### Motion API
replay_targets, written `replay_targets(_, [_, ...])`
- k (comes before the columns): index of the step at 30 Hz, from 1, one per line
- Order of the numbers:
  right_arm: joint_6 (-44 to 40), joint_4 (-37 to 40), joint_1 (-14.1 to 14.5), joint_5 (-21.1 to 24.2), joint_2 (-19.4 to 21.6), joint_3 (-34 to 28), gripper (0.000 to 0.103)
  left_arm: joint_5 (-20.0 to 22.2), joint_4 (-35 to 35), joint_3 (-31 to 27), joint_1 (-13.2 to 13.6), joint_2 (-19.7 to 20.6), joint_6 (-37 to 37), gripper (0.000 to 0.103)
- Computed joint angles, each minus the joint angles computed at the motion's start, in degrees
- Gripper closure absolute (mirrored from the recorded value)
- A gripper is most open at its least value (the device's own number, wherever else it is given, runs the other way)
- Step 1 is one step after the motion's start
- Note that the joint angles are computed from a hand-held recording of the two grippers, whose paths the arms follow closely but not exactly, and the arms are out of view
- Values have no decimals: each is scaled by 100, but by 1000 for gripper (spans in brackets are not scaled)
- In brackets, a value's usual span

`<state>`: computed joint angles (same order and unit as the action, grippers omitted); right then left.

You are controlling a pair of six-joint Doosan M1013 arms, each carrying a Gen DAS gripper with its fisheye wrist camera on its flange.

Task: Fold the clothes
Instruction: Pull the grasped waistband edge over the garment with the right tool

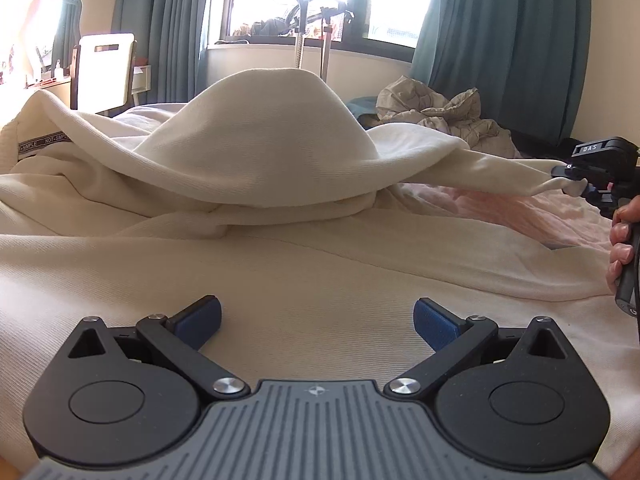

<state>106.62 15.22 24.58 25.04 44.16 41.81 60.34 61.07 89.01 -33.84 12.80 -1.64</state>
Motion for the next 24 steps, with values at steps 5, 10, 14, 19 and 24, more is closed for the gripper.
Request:
replay_targets(5, [1472,-1478,-223,95,-14,-137,81,-66,14,-12,-8,-11,-17,0])
replay_targets(10, [2389,-2742,-474,97,-24,-168,81,-149,156,-7,-37,-38,-3,0])
replay_targets(14, [2816,-3534,-611,-36,-70,-14,81,-196,190,-14,-50,-46,-1,0])
replay_targets(19, [2669,-3056,-813,379,53,54,81,-174,124,-81,-61,-1,155,0])
replay_targets(24, [2424,-2819,-825,665,186,15,80,-190,71,-135,-57,30,268,0])
